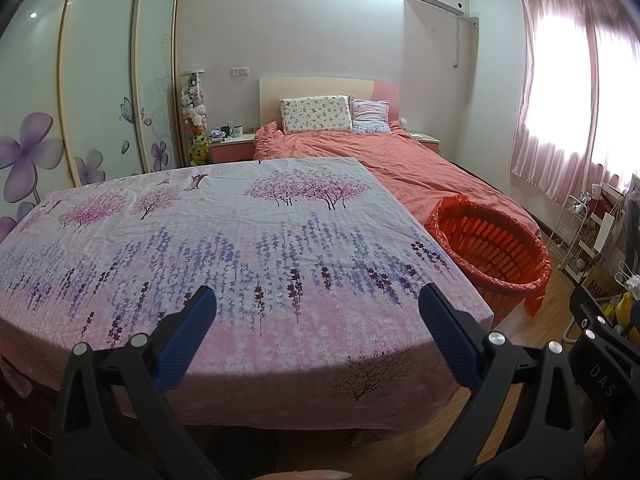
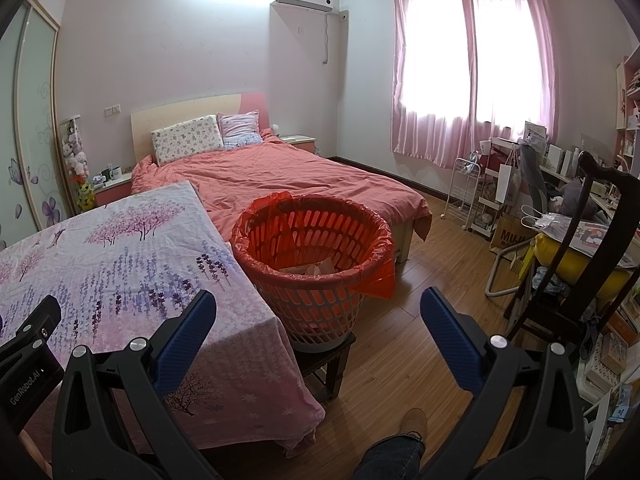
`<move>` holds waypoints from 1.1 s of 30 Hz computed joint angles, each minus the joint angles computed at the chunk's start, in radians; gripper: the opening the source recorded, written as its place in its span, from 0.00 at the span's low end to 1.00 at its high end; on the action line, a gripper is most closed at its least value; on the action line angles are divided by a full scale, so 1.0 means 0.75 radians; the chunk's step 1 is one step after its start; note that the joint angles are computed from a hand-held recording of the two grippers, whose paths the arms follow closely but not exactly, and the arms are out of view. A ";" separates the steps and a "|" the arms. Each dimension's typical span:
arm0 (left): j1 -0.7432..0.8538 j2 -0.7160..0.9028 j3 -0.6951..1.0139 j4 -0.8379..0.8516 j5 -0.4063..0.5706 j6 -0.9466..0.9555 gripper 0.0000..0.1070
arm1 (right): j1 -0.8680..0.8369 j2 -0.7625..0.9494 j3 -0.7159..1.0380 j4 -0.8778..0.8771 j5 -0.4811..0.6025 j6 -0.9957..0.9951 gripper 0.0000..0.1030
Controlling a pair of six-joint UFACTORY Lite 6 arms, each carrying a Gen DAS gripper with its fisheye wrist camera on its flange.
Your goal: Collect trash
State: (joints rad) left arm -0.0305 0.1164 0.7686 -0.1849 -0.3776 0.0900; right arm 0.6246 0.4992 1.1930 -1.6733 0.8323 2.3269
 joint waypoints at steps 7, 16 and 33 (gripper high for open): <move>0.000 0.000 0.001 -0.001 0.002 0.000 0.93 | 0.000 0.000 0.001 0.001 0.000 0.000 0.98; 0.000 0.000 0.002 0.000 0.003 0.000 0.93 | 0.000 0.001 0.002 0.002 0.000 -0.001 0.98; -0.004 0.000 0.003 -0.014 0.003 0.012 0.93 | 0.006 0.014 0.024 0.014 -0.002 -0.014 0.98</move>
State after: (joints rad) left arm -0.0334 0.1168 0.7712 -0.1951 -0.3753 0.0994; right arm 0.6292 0.5100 1.2108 -1.6626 0.8306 2.3161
